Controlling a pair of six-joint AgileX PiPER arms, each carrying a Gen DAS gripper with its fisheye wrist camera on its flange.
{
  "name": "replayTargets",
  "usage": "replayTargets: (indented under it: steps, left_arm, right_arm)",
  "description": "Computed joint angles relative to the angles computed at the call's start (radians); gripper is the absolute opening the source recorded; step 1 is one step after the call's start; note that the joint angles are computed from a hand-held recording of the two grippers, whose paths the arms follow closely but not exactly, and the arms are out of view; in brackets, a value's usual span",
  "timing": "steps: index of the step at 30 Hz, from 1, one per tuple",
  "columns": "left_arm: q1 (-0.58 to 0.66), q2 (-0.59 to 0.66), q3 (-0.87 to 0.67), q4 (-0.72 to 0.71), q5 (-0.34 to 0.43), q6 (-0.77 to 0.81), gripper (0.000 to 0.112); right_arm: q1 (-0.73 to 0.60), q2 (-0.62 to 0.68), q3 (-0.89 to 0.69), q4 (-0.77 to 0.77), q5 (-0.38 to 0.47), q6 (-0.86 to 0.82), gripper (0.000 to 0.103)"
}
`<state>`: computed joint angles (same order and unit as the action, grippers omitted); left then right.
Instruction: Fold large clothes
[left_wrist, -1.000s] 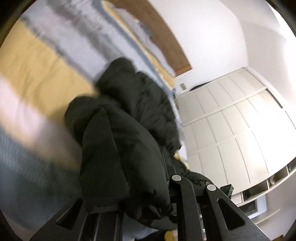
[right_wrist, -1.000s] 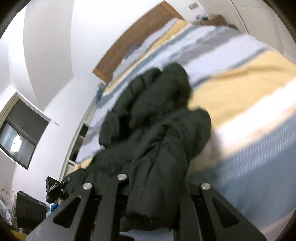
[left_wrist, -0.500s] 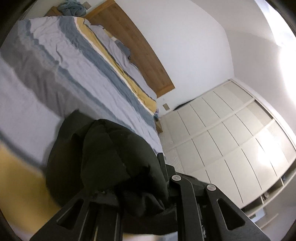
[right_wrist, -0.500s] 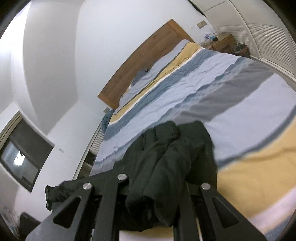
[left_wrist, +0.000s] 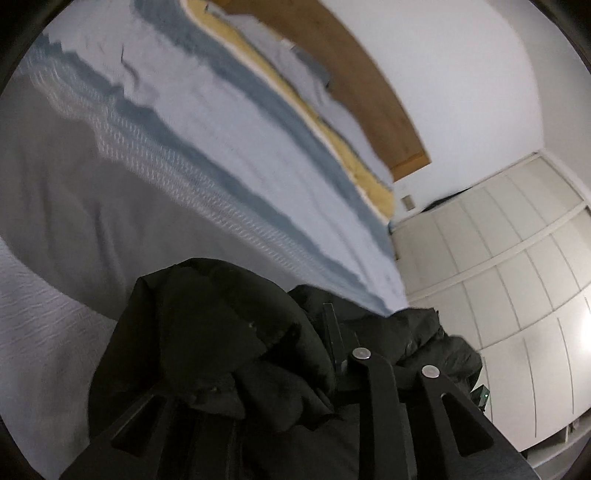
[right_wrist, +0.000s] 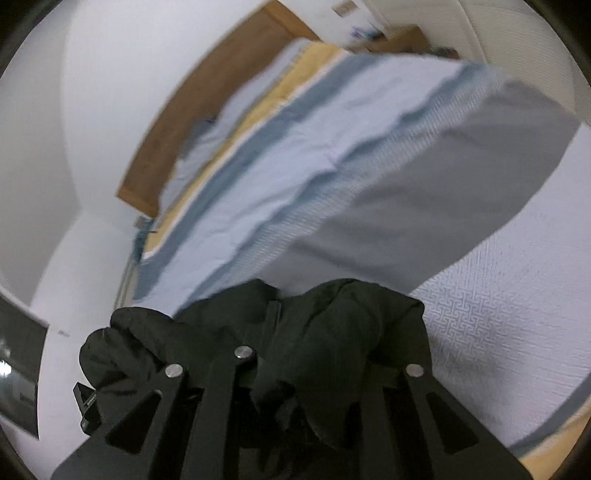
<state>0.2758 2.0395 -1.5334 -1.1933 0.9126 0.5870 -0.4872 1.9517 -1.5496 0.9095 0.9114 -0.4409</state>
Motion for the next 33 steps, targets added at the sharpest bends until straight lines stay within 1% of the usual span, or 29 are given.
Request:
replayTargets:
  steps: [2, 5, 6, 7, 8, 10, 11, 12, 13, 14, 15, 18, 19, 23, 25, 28, 30, 33]
  left_arm:
    - [-0.005, 0.046, -0.038, 0.018, 0.018, -0.033, 0.022]
    - [-0.013, 0.089, -0.109, 0.078, 0.048, -0.123, 0.023]
    - [-0.013, 0.097, -0.131, 0.094, 0.064, -0.149, 0.026]
    - [-0.010, 0.106, -0.156, 0.106, 0.082, -0.173, 0.032]
    - [-0.006, 0.113, -0.186, 0.116, 0.106, -0.203, 0.036]
    - [0.008, 0.123, -0.238, 0.111, 0.143, -0.239, 0.056]
    - [0.013, 0.119, -0.251, 0.108, 0.152, -0.255, 0.059]
    - [0.016, 0.118, -0.271, 0.110, 0.160, -0.276, 0.068]
    - [0.019, 0.111, -0.282, 0.118, 0.160, -0.294, 0.079]
    - [0.021, 0.097, -0.287, 0.131, 0.149, -0.311, 0.083]
    - [0.024, 0.079, -0.288, 0.148, 0.139, -0.326, 0.085]
    - [0.043, 0.047, -0.306, 0.167, 0.150, -0.356, 0.086]
    - [0.047, 0.019, -0.305, 0.198, 0.147, -0.369, 0.086]
    - [0.015, -0.054, -0.302, 0.345, 0.141, -0.408, 0.087]
    - [-0.042, -0.101, -0.274, 0.447, 0.123, -0.432, 0.087]
    - [-0.127, -0.161, -0.204, 0.528, 0.097, -0.448, 0.087]
    - [-0.206, -0.178, -0.170, 0.589, 0.071, -0.475, 0.087]
    - [-0.315, -0.168, -0.173, 0.648, 0.041, -0.501, 0.087]
  right_arm:
    - [0.016, 0.047, -0.021, -0.018, -0.004, 0.034, 0.014]
    - [0.020, 0.080, -0.057, -0.041, 0.005, 0.088, 0.015]
    - [0.023, 0.089, -0.078, -0.058, 0.016, 0.115, 0.015]
    - [0.023, 0.098, -0.105, -0.077, 0.035, 0.149, 0.015]
    - [0.022, 0.103, -0.127, -0.089, 0.051, 0.177, 0.017]
    - [0.015, 0.109, -0.165, -0.093, 0.082, 0.213, 0.025]
    - [0.007, 0.112, -0.185, -0.081, 0.104, 0.223, 0.039]
    - [0.001, 0.117, -0.205, -0.069, 0.121, 0.230, 0.061]
    - [-0.001, 0.116, -0.228, -0.068, 0.130, 0.250, 0.067]
    - [0.000, 0.114, -0.254, -0.078, 0.135, 0.278, 0.071]
    - [-0.001, 0.116, -0.274, -0.083, 0.143, 0.291, 0.071]
    - [-0.006, 0.113, -0.344, -0.117, 0.173, 0.346, 0.072]
    - [-0.006, 0.104, -0.353, -0.127, 0.176, 0.350, 0.072]
    - [0.019, 0.020, -0.335, -0.192, 0.140, 0.313, 0.072]
    - [0.045, -0.034, -0.297, -0.212, 0.104, 0.290, 0.072]
    - [0.103, -0.094, -0.244, -0.226, 0.086, 0.252, 0.072]
    - [0.169, -0.130, -0.198, -0.270, 0.062, 0.233, 0.072]
    - [0.271, -0.160, -0.138, -0.325, 0.027, 0.214, 0.072]
